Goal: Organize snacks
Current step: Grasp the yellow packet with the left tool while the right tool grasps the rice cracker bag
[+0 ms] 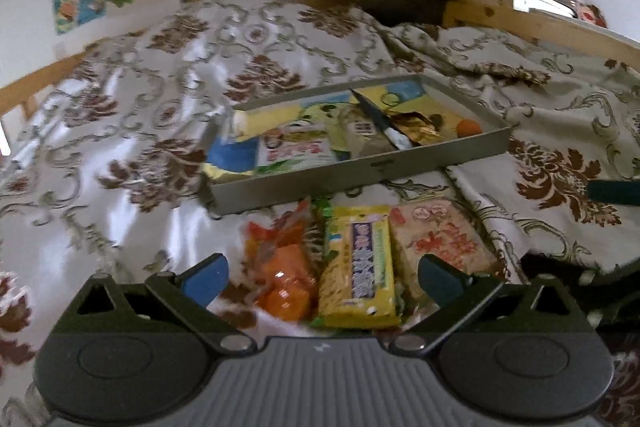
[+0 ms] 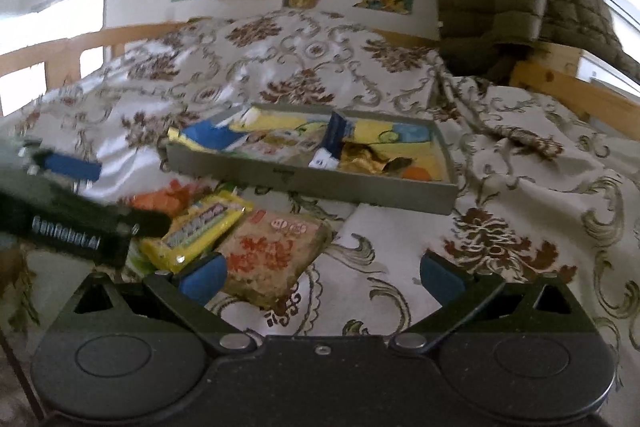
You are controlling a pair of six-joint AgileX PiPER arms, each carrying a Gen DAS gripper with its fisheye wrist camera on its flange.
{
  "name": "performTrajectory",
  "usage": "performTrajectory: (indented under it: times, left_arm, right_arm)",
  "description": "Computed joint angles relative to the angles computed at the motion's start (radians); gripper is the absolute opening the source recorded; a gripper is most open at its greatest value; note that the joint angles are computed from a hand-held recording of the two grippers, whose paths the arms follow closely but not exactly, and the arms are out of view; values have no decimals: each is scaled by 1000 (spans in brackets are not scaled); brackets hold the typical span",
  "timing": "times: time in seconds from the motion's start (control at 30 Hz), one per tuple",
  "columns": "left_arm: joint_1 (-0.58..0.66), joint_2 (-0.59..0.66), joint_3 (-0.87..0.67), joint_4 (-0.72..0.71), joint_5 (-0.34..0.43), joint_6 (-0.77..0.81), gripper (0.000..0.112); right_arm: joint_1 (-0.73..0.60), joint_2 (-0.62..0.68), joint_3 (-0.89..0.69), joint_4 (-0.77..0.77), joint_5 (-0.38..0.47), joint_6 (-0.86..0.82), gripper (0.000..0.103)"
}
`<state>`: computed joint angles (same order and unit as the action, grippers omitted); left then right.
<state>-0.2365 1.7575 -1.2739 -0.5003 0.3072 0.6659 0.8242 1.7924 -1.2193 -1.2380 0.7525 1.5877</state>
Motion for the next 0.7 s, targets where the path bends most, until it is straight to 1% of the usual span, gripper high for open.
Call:
performTrajectory:
  times: [0.07, 0.2, 0.33, 0.43, 0.53, 0.7]
  left_arm:
    - [7, 36, -50, -44, 47, 42, 103]
    - [28, 103, -146, -184, 152, 195, 103]
    - [37, 162, -236, -204, 243, 228, 103]
    - [45, 194, -278, -200, 268, 212, 103]
    - [61, 222, -316, -205, 307, 194, 102]
    - [78, 226, -319, -283, 342, 286, 102]
  right_arm:
    - [-10, 14, -1, 2, -29, -22, 102]
    - [-32, 34, 1, -10, -91, -37, 102]
    - [-54, 58, -4, -68, -169, -42, 102]
    - [-69, 82, -26, -74, -218, -69, 102]
    - [-89, 98, -39, -49, -277, -100, 102]
    - [-106, 125, -63, -23, -316, -137, 100]
